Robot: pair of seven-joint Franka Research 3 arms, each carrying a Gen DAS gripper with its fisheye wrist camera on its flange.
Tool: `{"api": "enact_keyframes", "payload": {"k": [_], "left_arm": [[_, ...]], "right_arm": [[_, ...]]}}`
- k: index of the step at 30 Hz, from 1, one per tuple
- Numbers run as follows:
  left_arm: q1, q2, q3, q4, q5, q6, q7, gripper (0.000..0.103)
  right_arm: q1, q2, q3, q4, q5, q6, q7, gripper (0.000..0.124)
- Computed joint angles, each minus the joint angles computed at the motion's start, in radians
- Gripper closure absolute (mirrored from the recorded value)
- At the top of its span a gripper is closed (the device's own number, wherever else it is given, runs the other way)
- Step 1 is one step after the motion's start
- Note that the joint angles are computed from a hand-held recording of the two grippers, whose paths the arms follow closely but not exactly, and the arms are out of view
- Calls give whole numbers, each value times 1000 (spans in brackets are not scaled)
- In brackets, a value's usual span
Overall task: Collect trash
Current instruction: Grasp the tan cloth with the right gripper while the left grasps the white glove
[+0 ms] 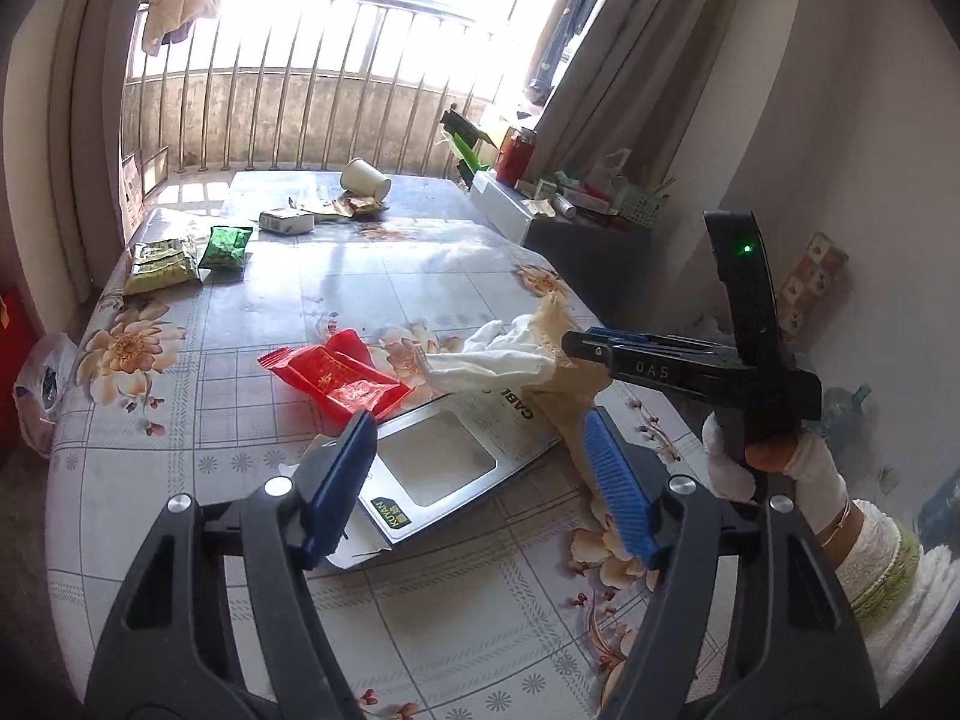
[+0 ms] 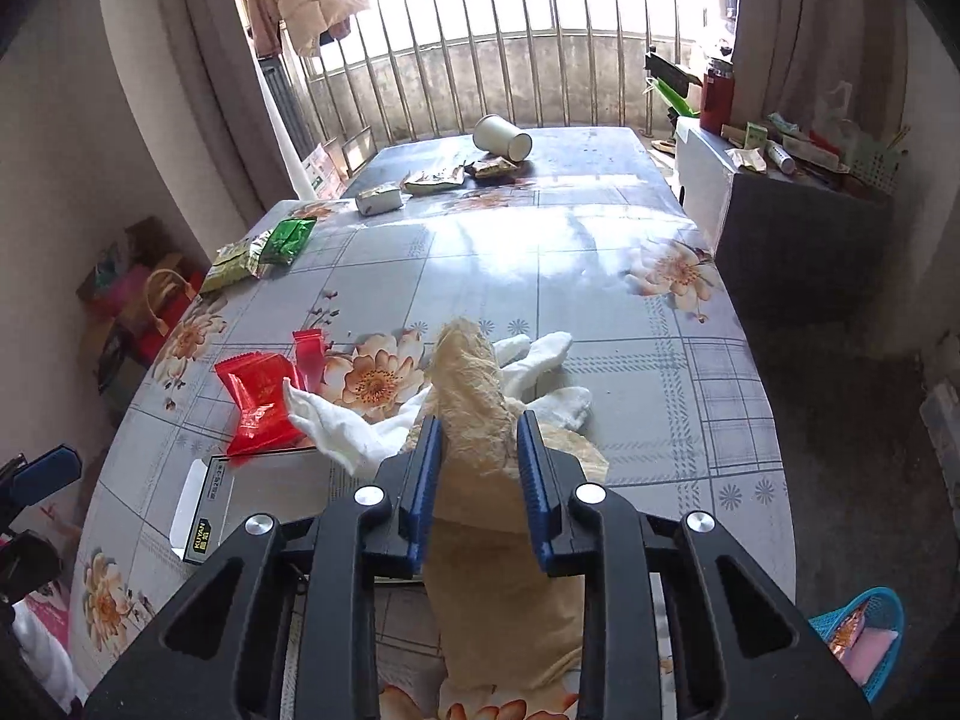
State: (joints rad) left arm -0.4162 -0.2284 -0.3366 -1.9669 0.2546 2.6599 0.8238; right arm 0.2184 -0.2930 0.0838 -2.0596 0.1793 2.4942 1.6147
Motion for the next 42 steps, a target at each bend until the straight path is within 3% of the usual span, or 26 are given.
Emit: {"api": "enact_keyframes", "payload": {"k": [5,12,19,25,29,30,37,42], "left_arm": [[-20,174,13,160,-29,-37,178,35],[-48,374,1,383,35,-151,273,35],[-126,501,20,553,125,-309,347,36],[-142,538,28,614,94,-401,379,60],[-153,560,35,662,87,-458,383,88],[-158,565,38,675,95,-466,382,93],[-166,483,29,633,97,-416,349,97],[-136,334,-8,504,-13,-331,326,97]], "right_arm": [[10,-55,-22,-64,65,37,-29,118],[25,-159,-62,-152,190,32,-83,118],[25,-258,-87,-249,272,-2,-118,119],[14,-313,-103,-301,314,-21,-129,119],[6,-348,-115,-332,345,-24,-138,119],[3,-359,-117,-341,351,-25,-139,119],[-27,-455,-132,-403,368,-37,-131,119],[-55,-530,-141,-445,362,-54,-122,119]]}}
